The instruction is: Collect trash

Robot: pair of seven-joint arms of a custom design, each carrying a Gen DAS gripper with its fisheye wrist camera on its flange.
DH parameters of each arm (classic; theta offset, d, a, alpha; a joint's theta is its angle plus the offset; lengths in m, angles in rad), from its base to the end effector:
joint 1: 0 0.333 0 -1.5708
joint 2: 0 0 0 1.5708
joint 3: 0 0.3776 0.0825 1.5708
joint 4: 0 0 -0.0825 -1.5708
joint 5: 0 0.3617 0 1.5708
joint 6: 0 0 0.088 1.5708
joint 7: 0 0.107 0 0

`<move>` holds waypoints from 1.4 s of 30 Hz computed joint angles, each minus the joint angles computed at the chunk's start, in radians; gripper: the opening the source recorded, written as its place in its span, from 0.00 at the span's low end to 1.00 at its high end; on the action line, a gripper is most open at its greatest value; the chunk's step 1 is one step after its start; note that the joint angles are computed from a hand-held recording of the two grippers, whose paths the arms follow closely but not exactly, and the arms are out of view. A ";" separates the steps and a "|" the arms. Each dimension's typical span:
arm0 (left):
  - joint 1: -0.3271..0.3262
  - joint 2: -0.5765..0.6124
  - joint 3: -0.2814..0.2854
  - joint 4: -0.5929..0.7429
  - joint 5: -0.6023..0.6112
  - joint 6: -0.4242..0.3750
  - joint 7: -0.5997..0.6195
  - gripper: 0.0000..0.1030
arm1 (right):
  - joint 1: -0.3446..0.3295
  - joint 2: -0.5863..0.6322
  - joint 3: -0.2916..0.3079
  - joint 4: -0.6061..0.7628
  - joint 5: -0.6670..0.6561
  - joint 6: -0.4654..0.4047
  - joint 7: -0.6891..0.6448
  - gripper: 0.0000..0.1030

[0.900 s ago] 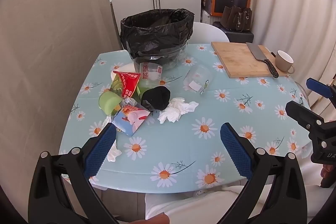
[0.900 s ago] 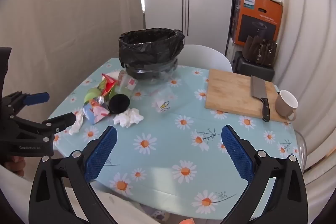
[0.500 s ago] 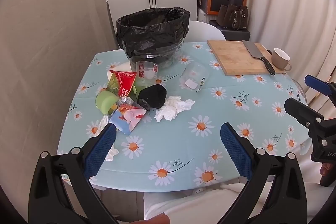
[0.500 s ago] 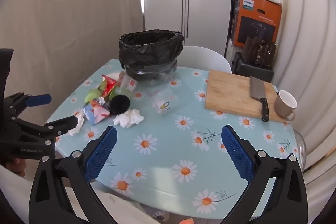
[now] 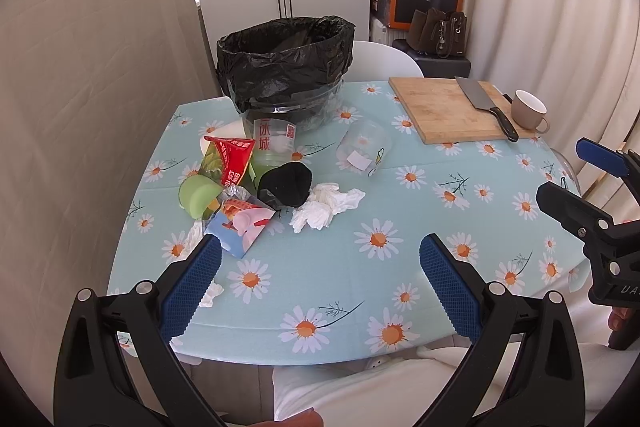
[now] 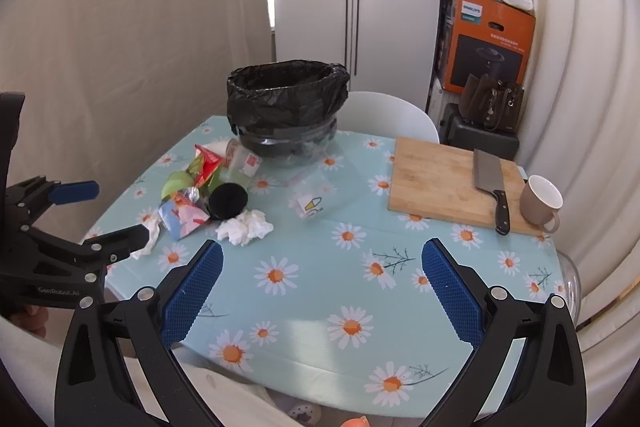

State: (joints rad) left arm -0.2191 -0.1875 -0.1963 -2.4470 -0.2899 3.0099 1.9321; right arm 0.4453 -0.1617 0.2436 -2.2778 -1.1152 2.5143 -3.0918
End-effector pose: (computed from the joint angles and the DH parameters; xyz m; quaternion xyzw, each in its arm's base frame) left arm 0.4439 -0.1790 0.5315 -0.4685 0.8036 -0.2999 0.2117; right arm 0.3724 0.3245 0.5306 -0.6022 0.6697 -0.3203 0.2937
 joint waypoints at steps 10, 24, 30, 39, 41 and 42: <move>-0.020 -0.009 0.017 -0.009 -0.052 -0.007 0.057 0.94 | 0.004 -0.002 0.005 0.000 -0.013 -0.005 -0.001 0.93; -0.019 -0.015 0.020 -0.011 -0.060 -0.013 0.063 0.94 | 0.006 -0.003 0.006 0.000 -0.026 -0.008 0.005 0.92; -0.024 -0.020 0.021 -0.013 -0.071 -0.019 0.074 0.94 | 0.006 -0.005 0.003 -0.003 -0.032 -0.006 0.006 0.92; -0.017 -0.013 0.014 -0.005 -0.065 -0.027 0.069 0.94 | 0.002 -0.006 -0.001 -0.006 -0.033 0.010 -0.002 0.93; -0.014 -0.013 0.011 -0.004 -0.060 -0.029 0.062 0.94 | 0.000 -0.005 -0.001 -0.007 -0.033 0.011 -0.005 0.92; -0.011 -0.013 0.007 -0.004 -0.054 -0.029 0.056 0.94 | -0.001 -0.006 -0.001 -0.007 -0.036 0.012 -0.002 0.92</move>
State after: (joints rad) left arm -0.2298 -0.2005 -0.1894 -2.4511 -0.3435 2.9811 1.9881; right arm 0.4447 -0.1677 0.2430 -2.2850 -1.1511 2.5265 -3.0939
